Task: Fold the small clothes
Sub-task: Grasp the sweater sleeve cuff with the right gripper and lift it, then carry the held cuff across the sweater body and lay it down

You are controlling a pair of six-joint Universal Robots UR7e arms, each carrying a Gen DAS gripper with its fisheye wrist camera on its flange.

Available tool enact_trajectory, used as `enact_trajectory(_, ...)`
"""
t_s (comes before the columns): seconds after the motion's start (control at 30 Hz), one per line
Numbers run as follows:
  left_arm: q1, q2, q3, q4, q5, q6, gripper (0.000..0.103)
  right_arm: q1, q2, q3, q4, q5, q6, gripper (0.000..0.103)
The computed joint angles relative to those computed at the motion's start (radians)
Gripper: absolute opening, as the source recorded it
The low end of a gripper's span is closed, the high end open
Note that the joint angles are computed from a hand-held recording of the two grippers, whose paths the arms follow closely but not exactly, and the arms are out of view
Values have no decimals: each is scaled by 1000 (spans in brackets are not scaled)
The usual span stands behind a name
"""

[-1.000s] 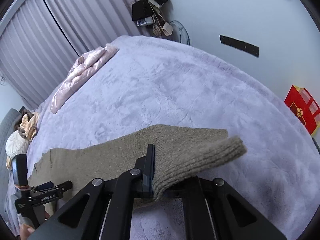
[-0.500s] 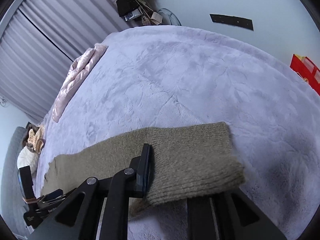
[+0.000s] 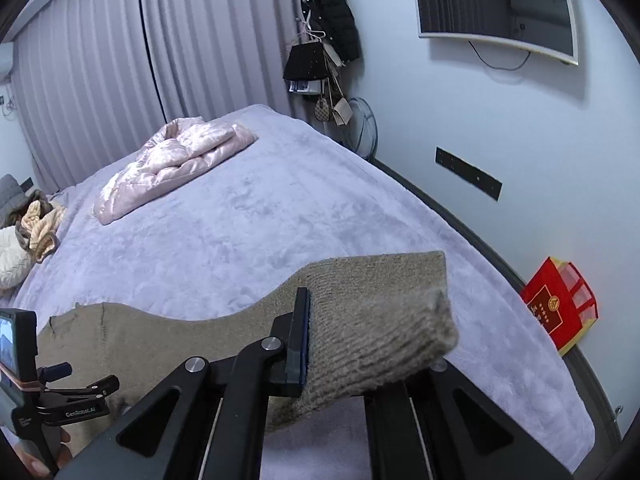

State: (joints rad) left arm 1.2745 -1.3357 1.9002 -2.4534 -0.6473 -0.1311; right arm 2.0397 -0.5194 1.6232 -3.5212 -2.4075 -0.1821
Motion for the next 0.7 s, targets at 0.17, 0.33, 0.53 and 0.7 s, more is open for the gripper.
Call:
enact_trajectory(0.17, 43, -77, 46, -38, -6, 30, 103, 72, 57, -94, 57, -65, -30, 6)
enact_trajectory(0.33, 95, -138, 84, -112, -4, 123, 103, 138, 105, -180, 107, -84, -41, 6)
enact_trajectory(0.53, 187, -196, 103, -166, -2, 201, 103, 199, 194, -309, 209, -91, -35, 6)
enact_trajectory(0.7, 267, -225, 85, -165, -42, 205, 103, 246, 281, -437, 304, -96, -26, 6)
